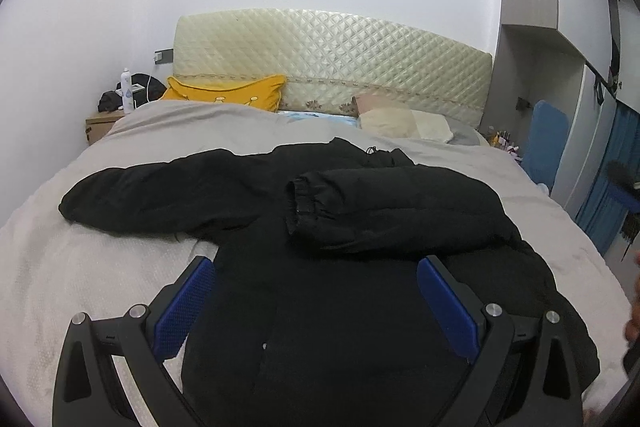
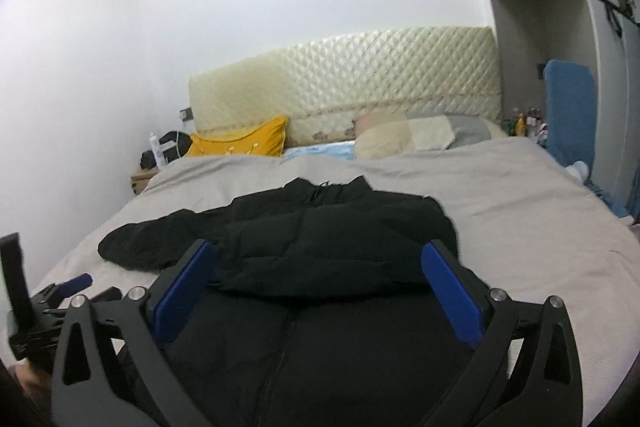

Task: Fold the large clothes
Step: 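Release the sleeve with the right gripper and withdraw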

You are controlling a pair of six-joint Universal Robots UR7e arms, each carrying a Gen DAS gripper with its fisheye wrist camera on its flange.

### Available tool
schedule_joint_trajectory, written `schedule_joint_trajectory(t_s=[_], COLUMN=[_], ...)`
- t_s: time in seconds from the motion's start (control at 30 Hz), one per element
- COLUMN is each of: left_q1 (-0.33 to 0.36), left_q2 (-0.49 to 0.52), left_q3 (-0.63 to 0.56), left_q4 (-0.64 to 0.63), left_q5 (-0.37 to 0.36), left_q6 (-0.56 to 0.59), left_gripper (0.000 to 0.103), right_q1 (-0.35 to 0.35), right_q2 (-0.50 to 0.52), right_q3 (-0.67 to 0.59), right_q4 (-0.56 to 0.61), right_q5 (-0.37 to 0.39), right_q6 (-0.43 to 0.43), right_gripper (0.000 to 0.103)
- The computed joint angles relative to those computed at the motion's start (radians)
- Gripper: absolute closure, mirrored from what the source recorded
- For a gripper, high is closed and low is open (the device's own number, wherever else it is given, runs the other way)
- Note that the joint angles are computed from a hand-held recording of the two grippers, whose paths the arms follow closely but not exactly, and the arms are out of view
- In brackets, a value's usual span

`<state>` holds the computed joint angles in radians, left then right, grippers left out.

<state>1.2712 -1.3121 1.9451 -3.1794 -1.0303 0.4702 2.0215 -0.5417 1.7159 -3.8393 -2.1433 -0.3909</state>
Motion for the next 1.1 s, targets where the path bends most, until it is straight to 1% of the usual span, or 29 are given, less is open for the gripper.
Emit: schedule_joint_trajectory(t_s=[0.07, 0.17, 0.27, 0.33, 0.4, 0.47, 0.57, 0.63, 0.77, 0.8, 0.87, 0.97, 1.0, 1.1], left_q1=[-0.004, -0.008, -0.004, -0.002, 0.003, 0.006, 0.005, 0.007, 0.006, 0.007, 0.006, 0.011, 0.013, 0.024], left_q2=[0.004, 0.002, -0.001, 0.004, 0.007, 0.013, 0.026, 0.033, 0.049, 0.051, 0.061, 0.058, 0.06, 0.073], left_q3=[0.005, 0.013, 0.017, 0.015, 0.009, 0.005, 0.009, 0.012, 0.021, 0.022, 0.018, -0.03, -0.047, -0.115], left_q4=[-0.009, -0.018, -0.034, -0.041, -0.033, -0.026, -0.049, -0.061, -0.122, -0.138, -0.16, -0.065, -0.05, -0.048], left_q5=[0.009, 0.002, -0.032, -0.037, -0.045, -0.054, -0.05, -0.056, -0.042, -0.039, -0.014, 0.005, 0.014, 0.04], left_q6=[0.008, 0.024, 0.058, 0.064, 0.057, 0.053, 0.073, 0.075, 0.086, 0.093, 0.108, 0.073, 0.059, 0.019], left_gripper=[0.001, 0.001, 0.001, 0.001, 0.001, 0.001, 0.001, 0.001, 0.001, 0.001, 0.001, 0.001, 0.001, 0.001], right_q1=[0.007, 0.016, 0.016, 0.027, 0.045, 0.053, 0.055, 0.054, 0.04, 0.037, 0.034, 0.022, 0.019, 0.017], right_q2=[-0.024, -0.044, -0.066, -0.076, -0.076, -0.085, -0.095, -0.079, -0.063, -0.051, -0.038, -0.03, -0.021, 0.005], right_q3=[0.041, 0.089, 0.138, 0.152, 0.159, 0.188, 0.224, 0.246, 0.265, 0.26, 0.257, 0.262, 0.256, 0.243], right_q4=[-0.022, -0.039, -0.058, -0.054, -0.096, -0.131, -0.143, -0.196, -0.206, -0.212, -0.223, -0.23, -0.245, -0.308], right_q5=[-0.001, -0.019, -0.011, -0.042, -0.063, -0.05, -0.038, -0.042, -0.039, -0.042, -0.042, -0.026, -0.029, -0.064], right_q6=[-0.007, -0.023, -0.003, 0.007, -0.035, -0.041, -0.025, -0.052, -0.059, -0.079, -0.091, -0.098, -0.122, -0.129], right_gripper=[0.0, 0.0, 0.0, 0.0, 0.0, 0.0, 0.0, 0.0, 0.0, 0.0, 0.0, 0.0, 0.0, 0.0])
